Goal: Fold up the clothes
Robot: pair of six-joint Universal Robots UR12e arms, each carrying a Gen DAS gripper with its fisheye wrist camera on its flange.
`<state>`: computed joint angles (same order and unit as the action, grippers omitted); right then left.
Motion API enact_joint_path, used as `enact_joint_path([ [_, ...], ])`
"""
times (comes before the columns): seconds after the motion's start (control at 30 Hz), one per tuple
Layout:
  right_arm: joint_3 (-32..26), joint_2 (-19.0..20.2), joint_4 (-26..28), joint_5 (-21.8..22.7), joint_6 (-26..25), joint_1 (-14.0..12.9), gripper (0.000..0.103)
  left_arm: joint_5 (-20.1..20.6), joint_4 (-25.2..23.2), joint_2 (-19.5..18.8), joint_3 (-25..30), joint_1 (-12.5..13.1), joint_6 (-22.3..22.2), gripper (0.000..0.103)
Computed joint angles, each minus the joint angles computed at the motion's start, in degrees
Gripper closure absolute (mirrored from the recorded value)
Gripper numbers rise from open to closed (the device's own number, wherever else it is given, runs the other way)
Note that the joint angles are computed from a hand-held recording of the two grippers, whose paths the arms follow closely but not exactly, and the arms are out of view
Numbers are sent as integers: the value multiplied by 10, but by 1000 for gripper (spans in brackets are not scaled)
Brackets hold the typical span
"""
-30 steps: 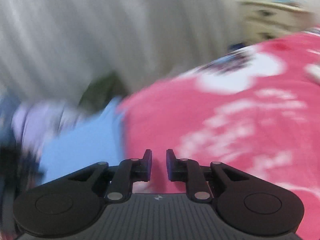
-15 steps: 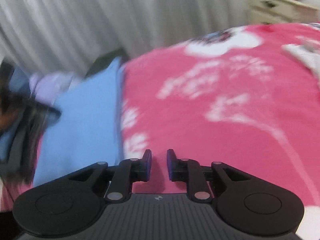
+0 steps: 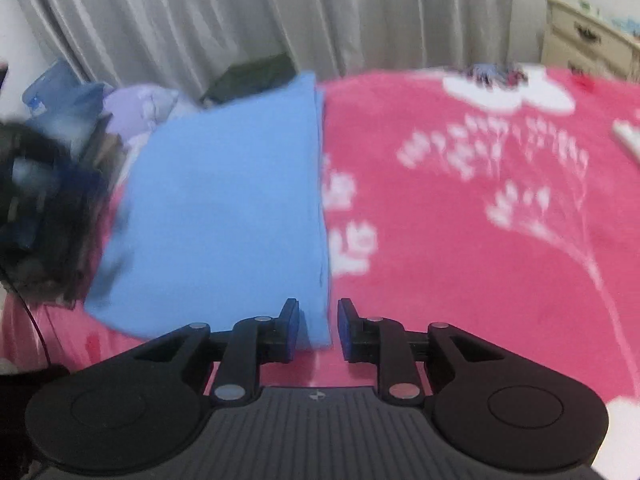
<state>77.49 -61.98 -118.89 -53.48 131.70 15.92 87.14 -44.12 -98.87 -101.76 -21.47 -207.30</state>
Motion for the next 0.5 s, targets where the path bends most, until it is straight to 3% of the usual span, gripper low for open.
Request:
enact_joint_path([
  [0.1,-5,4,10,0,16,9,78,-32,-51,-15,9,-5,-5,52],
  [0.17,-5,5,9,-51,18,18,78,-22,-53,-15,6,-14,2,52],
  [0.23,0,-4,9,-73,31,15,78,5,-45,-13,6,-25,13,51],
  [0.33,8,-17,11,-99,66,10,78,15,-13,-8,1,-31,-6,47],
  [0.4,24,-35,1,-132,104,11,78,33,9,-8,1,-37,-18,37],
  [0.5,52,-74,17,-159,155,6,66,80,41,-13,5,-52,-27,32],
])
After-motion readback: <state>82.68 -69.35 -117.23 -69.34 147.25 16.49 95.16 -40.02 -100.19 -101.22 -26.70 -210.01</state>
